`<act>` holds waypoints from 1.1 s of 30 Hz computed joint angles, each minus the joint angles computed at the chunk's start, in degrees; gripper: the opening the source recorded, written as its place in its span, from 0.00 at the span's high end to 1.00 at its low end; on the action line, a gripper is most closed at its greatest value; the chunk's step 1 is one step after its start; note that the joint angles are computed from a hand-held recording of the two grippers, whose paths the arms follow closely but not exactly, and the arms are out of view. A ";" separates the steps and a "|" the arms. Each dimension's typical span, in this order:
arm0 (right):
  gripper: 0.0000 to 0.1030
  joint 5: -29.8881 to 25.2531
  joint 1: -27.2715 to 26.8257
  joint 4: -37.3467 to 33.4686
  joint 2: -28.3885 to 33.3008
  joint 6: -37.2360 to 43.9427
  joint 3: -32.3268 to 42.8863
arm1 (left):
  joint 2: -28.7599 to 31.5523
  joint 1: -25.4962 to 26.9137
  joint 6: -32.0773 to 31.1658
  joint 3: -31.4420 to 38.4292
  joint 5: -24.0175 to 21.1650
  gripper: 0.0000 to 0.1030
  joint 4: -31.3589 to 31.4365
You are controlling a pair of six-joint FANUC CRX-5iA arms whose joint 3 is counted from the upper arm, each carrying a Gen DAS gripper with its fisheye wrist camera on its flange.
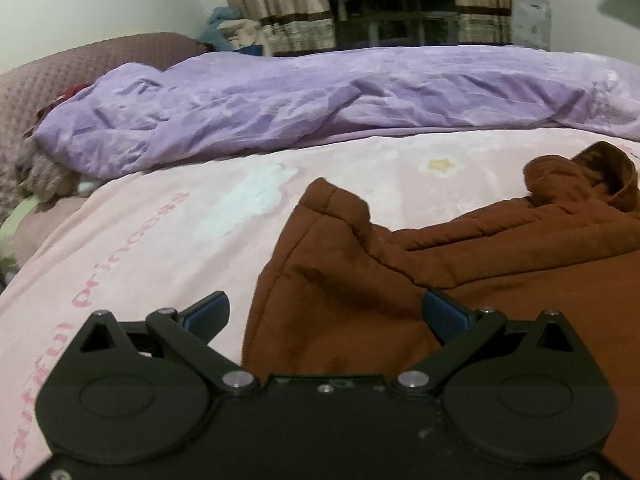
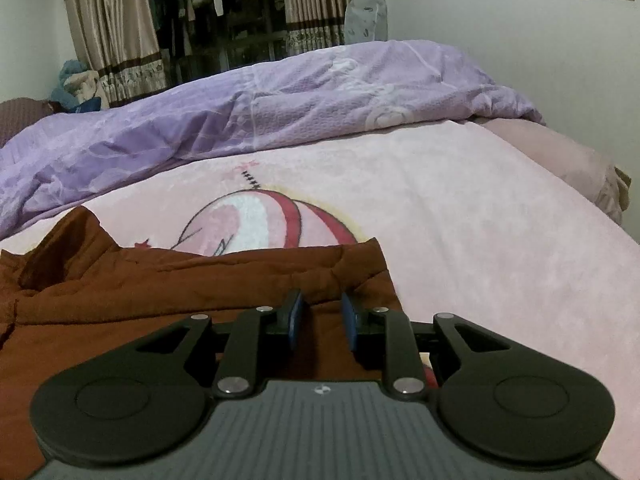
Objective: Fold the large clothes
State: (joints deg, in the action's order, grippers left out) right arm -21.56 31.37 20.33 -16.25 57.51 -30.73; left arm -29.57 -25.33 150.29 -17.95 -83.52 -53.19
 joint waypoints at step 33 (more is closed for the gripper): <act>0.73 -27.74 -20.54 -55.90 -9.31 36.50 10.43 | -5.82 -17.37 -0.78 2.77 -11.96 0.00 0.50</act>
State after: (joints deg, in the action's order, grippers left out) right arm -49.30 10.83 -35.57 -25.55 94.01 -20.30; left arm -35.38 -42.71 149.51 -15.18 -95.48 -52.69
